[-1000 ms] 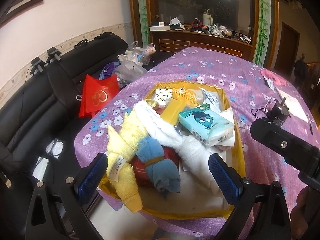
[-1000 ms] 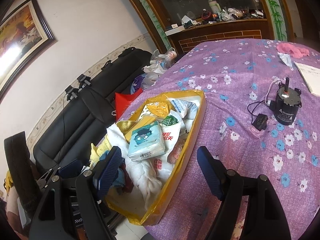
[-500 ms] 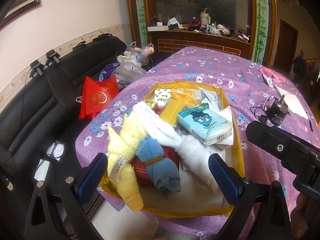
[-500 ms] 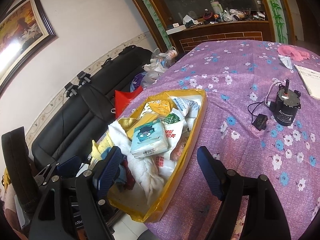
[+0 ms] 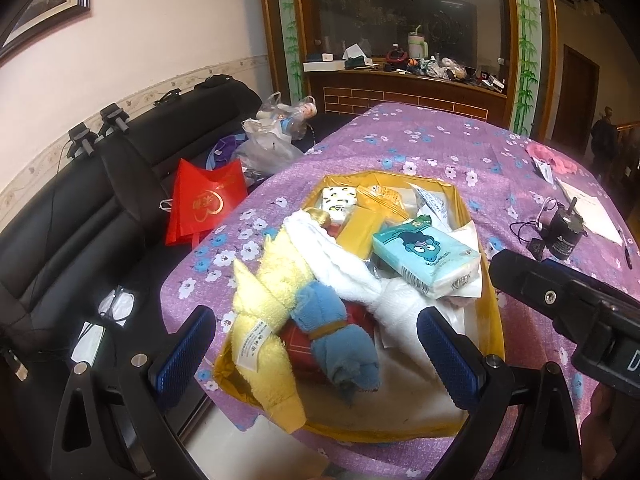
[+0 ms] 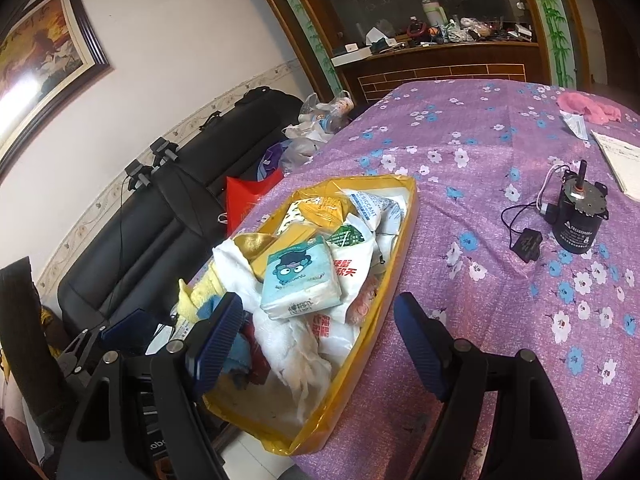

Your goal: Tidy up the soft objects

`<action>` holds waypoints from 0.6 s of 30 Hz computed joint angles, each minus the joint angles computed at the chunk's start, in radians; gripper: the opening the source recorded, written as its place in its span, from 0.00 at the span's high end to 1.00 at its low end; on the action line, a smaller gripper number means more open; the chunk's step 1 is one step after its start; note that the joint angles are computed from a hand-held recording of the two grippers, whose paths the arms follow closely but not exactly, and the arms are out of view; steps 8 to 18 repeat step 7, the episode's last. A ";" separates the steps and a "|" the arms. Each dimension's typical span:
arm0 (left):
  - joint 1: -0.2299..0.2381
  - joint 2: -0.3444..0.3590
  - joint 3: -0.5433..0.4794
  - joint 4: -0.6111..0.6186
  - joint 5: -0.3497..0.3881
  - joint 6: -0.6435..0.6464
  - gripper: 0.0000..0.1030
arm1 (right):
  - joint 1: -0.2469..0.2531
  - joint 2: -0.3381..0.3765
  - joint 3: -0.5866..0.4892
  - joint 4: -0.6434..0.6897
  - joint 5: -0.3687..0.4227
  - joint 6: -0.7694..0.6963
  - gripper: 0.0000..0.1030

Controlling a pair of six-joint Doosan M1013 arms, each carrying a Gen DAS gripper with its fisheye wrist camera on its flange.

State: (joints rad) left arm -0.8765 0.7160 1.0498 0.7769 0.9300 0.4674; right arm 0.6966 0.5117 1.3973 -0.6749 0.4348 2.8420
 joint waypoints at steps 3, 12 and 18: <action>0.004 0.008 -0.013 -0.013 0.003 0.014 0.01 | -0.005 0.001 0.005 0.000 -0.006 0.016 0.25; 0.002 0.015 -0.024 0.001 0.014 0.003 0.01 | -0.010 -0.003 0.015 0.000 -0.015 0.027 0.25; 0.002 0.015 -0.024 0.001 0.014 0.003 0.01 | -0.010 -0.003 0.015 0.000 -0.015 0.027 0.25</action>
